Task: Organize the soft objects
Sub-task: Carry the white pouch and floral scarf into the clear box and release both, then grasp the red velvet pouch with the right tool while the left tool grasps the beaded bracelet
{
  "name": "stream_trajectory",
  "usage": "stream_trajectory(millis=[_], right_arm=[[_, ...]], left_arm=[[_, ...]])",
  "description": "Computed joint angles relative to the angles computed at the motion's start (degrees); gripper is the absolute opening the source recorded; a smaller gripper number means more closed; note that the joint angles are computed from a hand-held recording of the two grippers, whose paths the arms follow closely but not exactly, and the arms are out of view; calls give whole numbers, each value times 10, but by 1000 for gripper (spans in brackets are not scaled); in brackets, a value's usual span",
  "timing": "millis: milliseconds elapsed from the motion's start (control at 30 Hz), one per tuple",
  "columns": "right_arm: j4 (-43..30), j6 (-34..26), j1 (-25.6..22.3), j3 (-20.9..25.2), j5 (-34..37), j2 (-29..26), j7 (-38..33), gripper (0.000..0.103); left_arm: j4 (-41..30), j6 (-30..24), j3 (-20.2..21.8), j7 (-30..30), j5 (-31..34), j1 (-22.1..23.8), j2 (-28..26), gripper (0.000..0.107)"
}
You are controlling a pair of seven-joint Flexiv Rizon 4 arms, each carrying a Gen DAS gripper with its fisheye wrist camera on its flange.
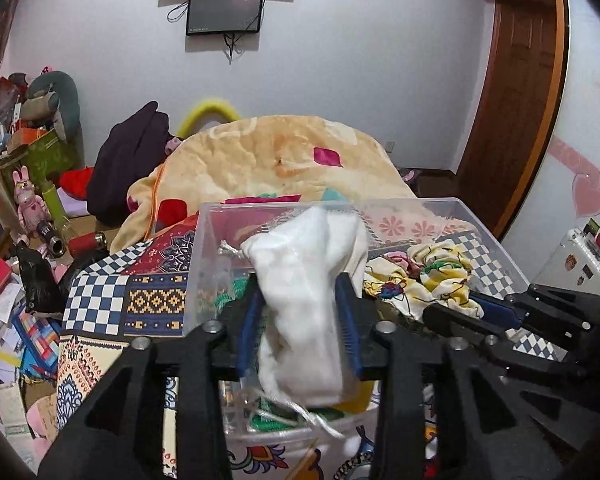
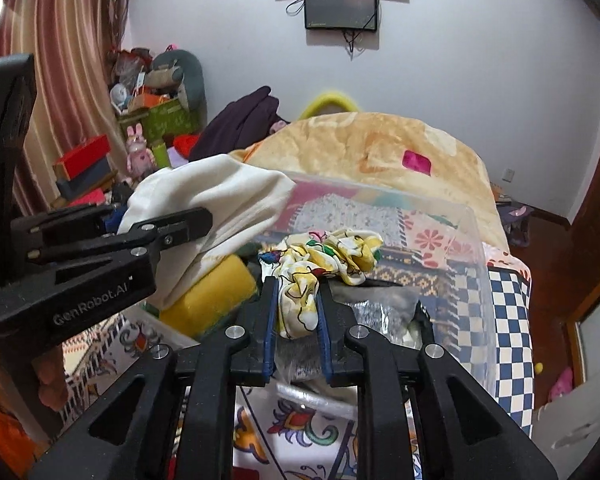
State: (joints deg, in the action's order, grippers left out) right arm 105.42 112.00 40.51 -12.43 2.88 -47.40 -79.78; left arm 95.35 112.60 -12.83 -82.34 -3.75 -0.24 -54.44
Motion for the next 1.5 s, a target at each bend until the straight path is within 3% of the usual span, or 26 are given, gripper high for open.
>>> stream_trajectory(millis=[133,200,300,533,667,933,1167,1300,1500], right_arm=[[6,-1,-1,1,3,8,2,24],[11,-2,-10,12,-2,15,3,35],[25,18,-1,4,9,22,-2,44],[50,61,45,-31,69,34,-45,47],[67,97,40,-11,96,45,-68,60],[90,109,17,40,114,56,-95,61],[107,74,-24,97,56,47,-73,61],[106,49,-34,109,23,38,-52,61],[99,12,-34,99,-8,22,-26,61]], left_arm=[[16,9,-7,-4,10,8,10,46],[29,19,-15,-7,21,17,17,46],[52,41,-33,-17,47,36,28,50],[104,98,-37,-46,103,53,62,60],[133,124,-27,-58,127,53,80,66],[178,140,-14,-75,150,53,96,70],[207,135,13,-68,126,27,89,70],[214,114,-5,-77,129,49,80,70],[209,96,-1,-73,116,45,66,70]])
